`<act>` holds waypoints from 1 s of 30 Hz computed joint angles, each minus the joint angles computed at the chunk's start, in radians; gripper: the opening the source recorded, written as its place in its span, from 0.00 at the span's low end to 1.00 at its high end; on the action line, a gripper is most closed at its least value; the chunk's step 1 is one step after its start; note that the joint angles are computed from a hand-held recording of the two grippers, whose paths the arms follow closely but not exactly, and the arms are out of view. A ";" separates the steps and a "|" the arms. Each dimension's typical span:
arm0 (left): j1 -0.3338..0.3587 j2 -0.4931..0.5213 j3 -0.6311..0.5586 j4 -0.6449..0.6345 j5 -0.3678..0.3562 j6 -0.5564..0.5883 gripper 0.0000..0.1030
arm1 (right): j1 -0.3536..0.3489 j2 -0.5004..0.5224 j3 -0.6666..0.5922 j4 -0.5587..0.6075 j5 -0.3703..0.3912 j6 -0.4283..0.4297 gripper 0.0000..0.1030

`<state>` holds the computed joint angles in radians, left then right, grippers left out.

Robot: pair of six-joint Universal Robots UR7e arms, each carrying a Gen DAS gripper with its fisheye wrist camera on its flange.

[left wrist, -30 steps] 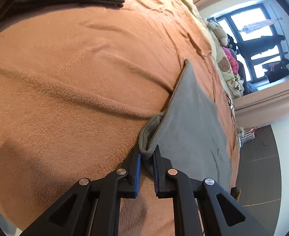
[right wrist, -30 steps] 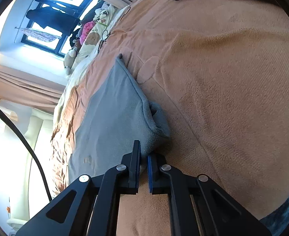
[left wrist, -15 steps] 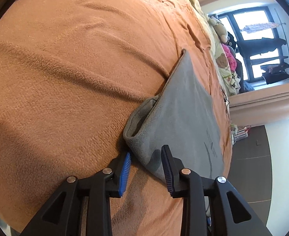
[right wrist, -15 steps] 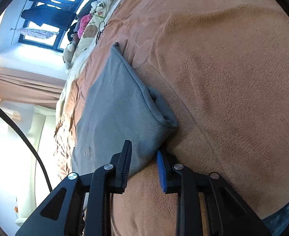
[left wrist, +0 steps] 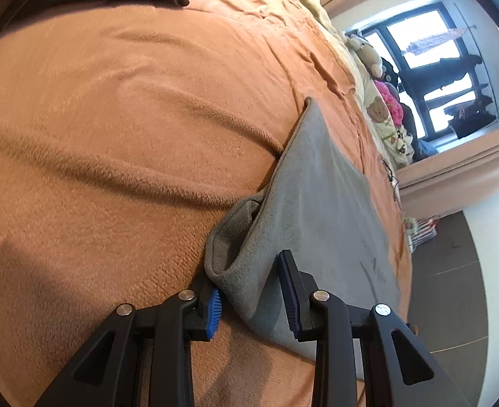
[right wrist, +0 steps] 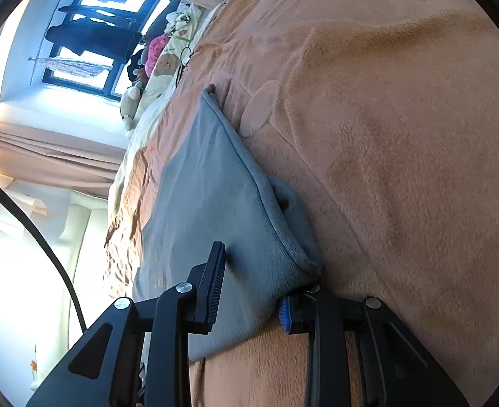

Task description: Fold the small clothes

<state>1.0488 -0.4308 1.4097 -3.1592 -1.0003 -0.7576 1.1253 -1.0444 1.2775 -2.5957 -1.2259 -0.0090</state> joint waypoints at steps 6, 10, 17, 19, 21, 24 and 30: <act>-0.006 -0.013 -0.004 0.033 0.030 0.012 0.07 | 0.008 -0.021 0.020 -0.019 -0.030 -0.018 0.04; -0.024 -0.031 0.001 0.017 0.060 0.040 0.06 | 0.019 -0.046 0.032 -0.024 -0.021 -0.020 0.02; -0.047 -0.060 0.002 -0.006 0.064 0.071 0.05 | 0.046 -0.068 0.045 -0.026 -0.027 -0.049 0.01; -0.053 -0.074 0.017 -0.018 0.063 0.088 0.05 | 0.048 -0.080 0.064 -0.042 -0.022 -0.058 0.01; -0.059 -0.088 0.036 -0.023 0.063 0.089 0.05 | 0.044 -0.086 0.074 -0.046 -0.019 -0.067 0.01; -0.065 -0.112 0.073 -0.030 0.063 0.080 0.05 | 0.035 -0.101 0.098 -0.044 -0.012 -0.083 0.01; -0.081 -0.156 0.175 -0.069 0.070 0.052 0.05 | 0.024 -0.140 0.137 -0.020 -0.008 -0.128 0.01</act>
